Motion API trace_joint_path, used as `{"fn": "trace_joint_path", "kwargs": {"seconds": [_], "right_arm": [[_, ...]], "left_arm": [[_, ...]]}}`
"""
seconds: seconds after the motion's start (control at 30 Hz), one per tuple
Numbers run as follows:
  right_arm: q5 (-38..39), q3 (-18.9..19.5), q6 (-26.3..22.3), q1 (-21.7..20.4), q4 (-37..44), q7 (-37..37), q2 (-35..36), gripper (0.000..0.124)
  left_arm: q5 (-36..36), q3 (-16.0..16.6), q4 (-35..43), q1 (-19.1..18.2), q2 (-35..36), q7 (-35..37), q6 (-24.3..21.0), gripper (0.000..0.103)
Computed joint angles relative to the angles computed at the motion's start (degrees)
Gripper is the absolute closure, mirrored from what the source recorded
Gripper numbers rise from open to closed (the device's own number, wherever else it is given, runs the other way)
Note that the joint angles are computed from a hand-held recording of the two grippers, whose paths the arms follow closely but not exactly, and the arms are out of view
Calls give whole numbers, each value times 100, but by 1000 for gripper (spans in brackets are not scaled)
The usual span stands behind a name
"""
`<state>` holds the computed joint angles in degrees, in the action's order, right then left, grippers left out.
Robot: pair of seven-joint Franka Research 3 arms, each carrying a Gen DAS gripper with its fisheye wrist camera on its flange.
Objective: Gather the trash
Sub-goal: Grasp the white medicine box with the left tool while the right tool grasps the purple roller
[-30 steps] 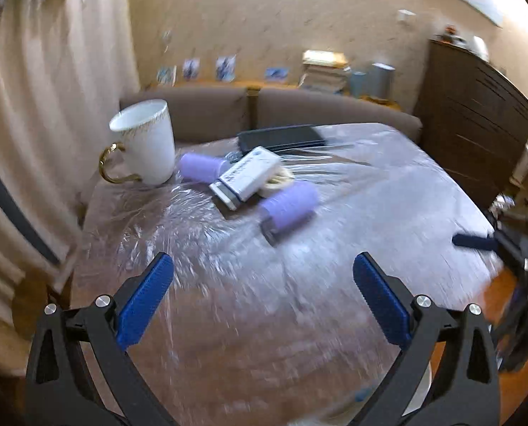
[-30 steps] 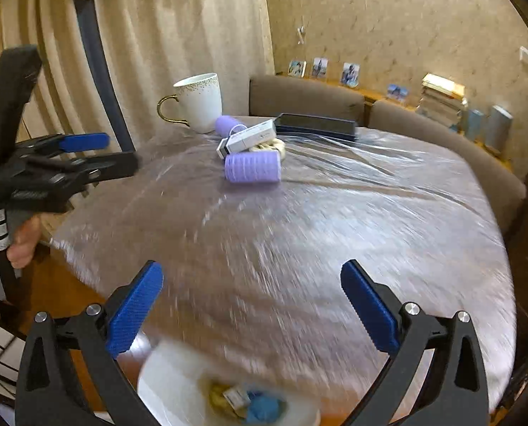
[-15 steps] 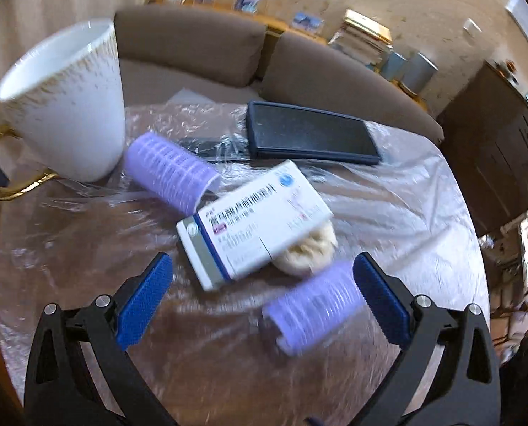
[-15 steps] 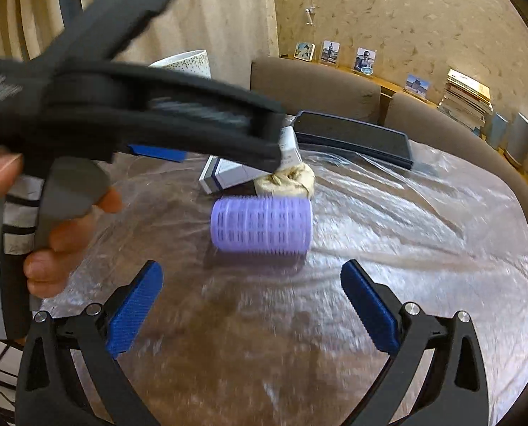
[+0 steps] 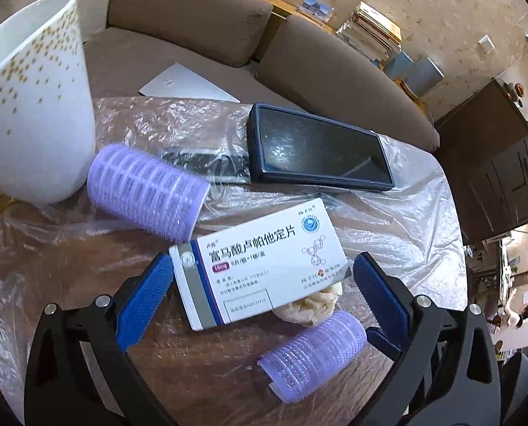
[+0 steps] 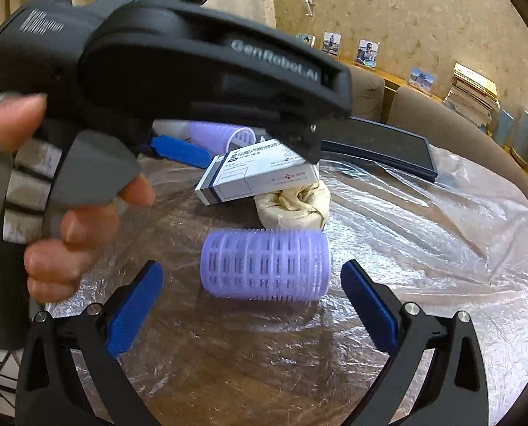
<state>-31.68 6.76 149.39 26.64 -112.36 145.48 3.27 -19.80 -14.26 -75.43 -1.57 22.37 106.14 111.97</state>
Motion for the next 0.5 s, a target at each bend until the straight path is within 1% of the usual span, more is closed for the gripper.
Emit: {"fn": "trace_joint_path", "kwargs": {"seconds": [0.13, 0.23, 0.37, 0.47, 0.5], "right_arm": [[48, -11, 87, -3, 17, -95, 44, 25], [104, -39, 162, -12, 22, -121, 66, 25], [71, -47, 167, 10, 25, -85, 79, 25], [37, -58, 174, 26, 36, -91, 94, 25], [26, -61, 181, 28, 34, -90, 98, 25]], "left_arm": [[4, -55, 369, 8, 239, 165, -339, 2], [-58, -87, 415, 21, 274, 274, -363, 2], [-225, -113, 741, 56, 458, 100, -645, 2], [152, -31, 793, -116, 447, -21, -576, 2], [229, -28, 891, -154, 495, -91, -674, 2]]}}
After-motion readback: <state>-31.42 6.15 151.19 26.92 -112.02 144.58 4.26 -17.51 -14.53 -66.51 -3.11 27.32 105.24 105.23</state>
